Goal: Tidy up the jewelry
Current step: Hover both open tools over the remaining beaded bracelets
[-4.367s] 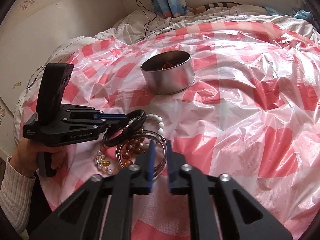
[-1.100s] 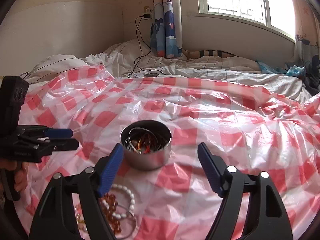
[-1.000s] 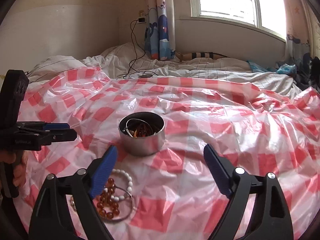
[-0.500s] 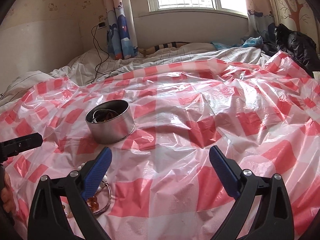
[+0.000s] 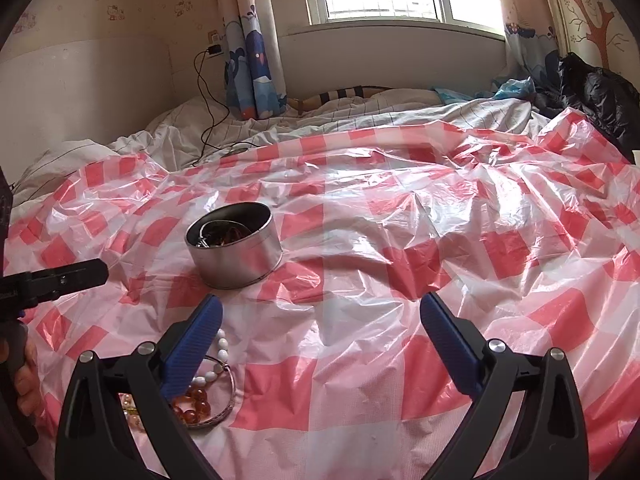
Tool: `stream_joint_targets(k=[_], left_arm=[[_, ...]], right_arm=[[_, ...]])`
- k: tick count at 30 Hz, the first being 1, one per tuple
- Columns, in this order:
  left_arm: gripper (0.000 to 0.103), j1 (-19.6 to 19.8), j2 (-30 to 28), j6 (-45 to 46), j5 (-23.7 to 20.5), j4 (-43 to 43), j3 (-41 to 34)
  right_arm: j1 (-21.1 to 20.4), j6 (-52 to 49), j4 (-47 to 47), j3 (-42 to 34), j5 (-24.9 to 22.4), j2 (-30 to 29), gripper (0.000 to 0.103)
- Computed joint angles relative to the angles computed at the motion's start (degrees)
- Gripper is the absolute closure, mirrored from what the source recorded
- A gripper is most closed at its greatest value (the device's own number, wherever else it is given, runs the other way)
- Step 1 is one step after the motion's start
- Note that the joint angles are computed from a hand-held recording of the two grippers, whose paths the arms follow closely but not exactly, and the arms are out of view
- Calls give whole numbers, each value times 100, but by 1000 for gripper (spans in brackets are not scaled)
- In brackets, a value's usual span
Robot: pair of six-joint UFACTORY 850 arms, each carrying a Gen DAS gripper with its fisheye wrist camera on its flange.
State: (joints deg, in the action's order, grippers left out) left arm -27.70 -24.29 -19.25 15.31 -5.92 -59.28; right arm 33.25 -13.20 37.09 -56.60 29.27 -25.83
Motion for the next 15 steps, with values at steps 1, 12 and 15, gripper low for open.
stream_joint_targets(k=[1, 12, 15], left_arm=[[20, 40, 20, -28, 17, -51, 27], [19, 122, 43, 45, -24, -291, 53], [19, 73, 27, 413, -74, -543, 17]], right_arm=[[16, -39, -89, 25, -81, 59, 8], [328, -1268, -269, -265, -1157, -148, 9], [289, -705, -1031, -279, -1307, -143, 35]])
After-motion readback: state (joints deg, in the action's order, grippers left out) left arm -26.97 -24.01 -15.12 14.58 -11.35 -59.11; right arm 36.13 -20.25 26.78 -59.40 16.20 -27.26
